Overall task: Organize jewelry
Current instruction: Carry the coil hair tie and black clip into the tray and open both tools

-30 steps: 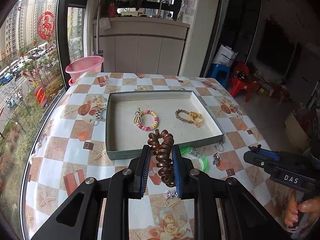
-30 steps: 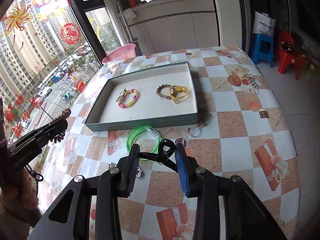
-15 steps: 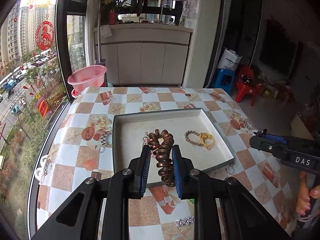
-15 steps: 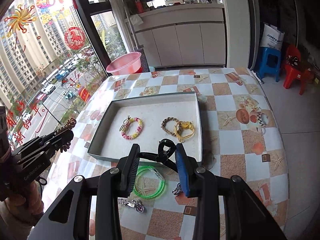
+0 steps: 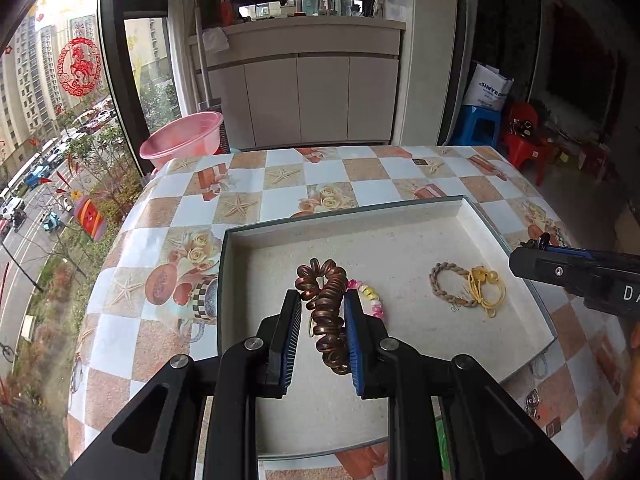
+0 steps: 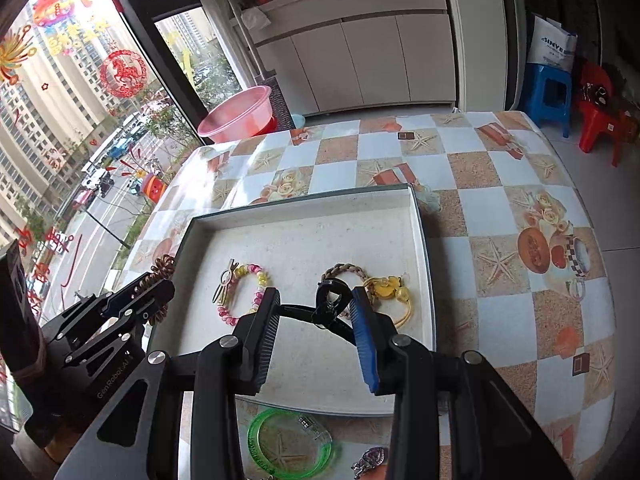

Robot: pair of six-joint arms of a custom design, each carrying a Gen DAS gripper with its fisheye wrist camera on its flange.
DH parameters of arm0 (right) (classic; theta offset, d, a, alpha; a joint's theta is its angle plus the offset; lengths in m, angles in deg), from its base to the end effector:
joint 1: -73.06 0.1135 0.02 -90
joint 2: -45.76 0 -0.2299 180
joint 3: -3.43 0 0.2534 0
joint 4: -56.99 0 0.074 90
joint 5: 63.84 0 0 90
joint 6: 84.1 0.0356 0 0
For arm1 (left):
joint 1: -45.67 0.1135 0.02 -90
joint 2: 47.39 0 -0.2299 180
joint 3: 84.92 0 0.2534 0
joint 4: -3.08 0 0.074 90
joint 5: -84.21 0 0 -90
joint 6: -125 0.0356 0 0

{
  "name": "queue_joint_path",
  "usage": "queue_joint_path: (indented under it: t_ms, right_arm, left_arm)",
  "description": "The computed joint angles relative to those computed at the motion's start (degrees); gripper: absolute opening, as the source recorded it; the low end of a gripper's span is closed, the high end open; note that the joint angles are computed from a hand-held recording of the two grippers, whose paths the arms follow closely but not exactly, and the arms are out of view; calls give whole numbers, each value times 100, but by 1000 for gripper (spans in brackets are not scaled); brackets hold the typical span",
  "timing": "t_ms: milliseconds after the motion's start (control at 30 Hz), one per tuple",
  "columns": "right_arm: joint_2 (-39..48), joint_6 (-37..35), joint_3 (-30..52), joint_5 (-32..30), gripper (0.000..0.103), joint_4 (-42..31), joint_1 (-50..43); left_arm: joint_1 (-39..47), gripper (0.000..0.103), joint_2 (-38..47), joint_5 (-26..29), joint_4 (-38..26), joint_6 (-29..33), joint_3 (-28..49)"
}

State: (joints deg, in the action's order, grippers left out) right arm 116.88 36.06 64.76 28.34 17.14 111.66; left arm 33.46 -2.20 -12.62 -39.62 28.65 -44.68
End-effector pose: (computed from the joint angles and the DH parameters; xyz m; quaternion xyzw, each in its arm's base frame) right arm 0.2089 0.1651 0.2044 -0.0625 0.9364 0.1800 0.2947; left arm 0.1808 -0.0348 0.1739 0.0261 0.9307 -0.0033 0.3648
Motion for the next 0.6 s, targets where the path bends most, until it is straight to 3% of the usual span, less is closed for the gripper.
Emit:
queue_joint_path:
  t_ms: [200,433,467,500,600]
  right_arm:
    - [1038,-39,156,-121,39,655,-212]
    - [1710,-141,240,-39,39,1033,-224]
    - [1778,-145,251,1,39,1053,-207]
    - [1833,-150,255,20,39,1068,-194]
    - [1868,-167,206,140,40,1160,-154]
  left_arm:
    - [81,35,1115,-181,947,89,-112]
    - [-84,36,1606,-562,1489,193,-273]
    - [-102,37,1670,-582,1515,185,-278]
    - [-105,46,1742,-587,1553,187,-282]
    - [-246,48,1794,-799,1660,149,-351]
